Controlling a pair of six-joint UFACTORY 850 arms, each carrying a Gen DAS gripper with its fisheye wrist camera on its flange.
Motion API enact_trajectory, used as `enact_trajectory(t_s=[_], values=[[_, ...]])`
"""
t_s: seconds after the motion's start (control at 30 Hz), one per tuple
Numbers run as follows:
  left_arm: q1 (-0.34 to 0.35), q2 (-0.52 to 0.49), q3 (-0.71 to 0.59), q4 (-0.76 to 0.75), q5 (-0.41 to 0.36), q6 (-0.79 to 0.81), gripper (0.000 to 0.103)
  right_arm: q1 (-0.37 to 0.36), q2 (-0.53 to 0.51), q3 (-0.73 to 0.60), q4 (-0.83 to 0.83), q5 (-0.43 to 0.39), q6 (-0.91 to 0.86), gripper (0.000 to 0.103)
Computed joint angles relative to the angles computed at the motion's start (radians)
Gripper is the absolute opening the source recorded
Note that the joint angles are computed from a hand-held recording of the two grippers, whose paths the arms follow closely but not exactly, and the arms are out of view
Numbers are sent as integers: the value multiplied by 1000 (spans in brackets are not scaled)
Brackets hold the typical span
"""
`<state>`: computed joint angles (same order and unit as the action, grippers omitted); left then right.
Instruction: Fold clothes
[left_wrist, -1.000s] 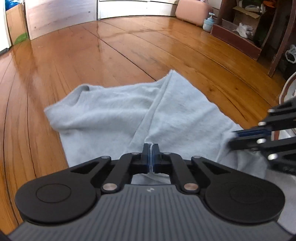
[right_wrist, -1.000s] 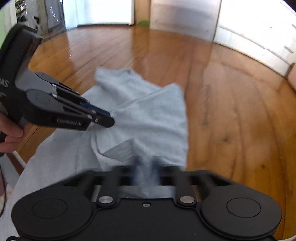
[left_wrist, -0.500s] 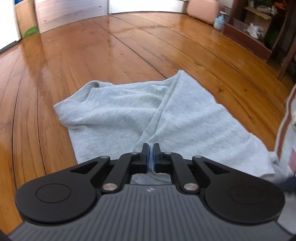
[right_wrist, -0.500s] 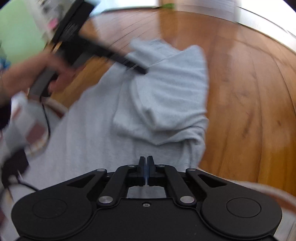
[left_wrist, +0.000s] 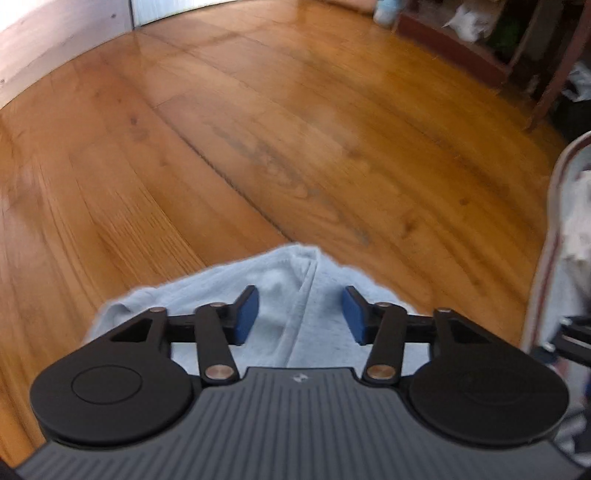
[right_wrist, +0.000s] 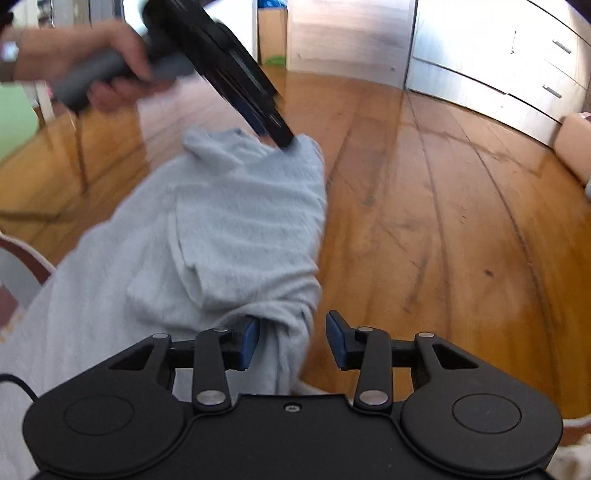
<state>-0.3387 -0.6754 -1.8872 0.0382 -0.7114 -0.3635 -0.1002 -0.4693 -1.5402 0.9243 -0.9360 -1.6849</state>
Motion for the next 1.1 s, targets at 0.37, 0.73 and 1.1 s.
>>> enact_trajectory(t_s=[0.37,0.73,1.1], values=[[-26,71,125,302,248,-254,16,-19,51,43,9,29,-91,7],[102,351,495,76,280,-59,26,-16,-33,-144,124,-181,251,45],[38,207,399,711,49,-606,13,41,-39,-86,-93,-81,324,47]])
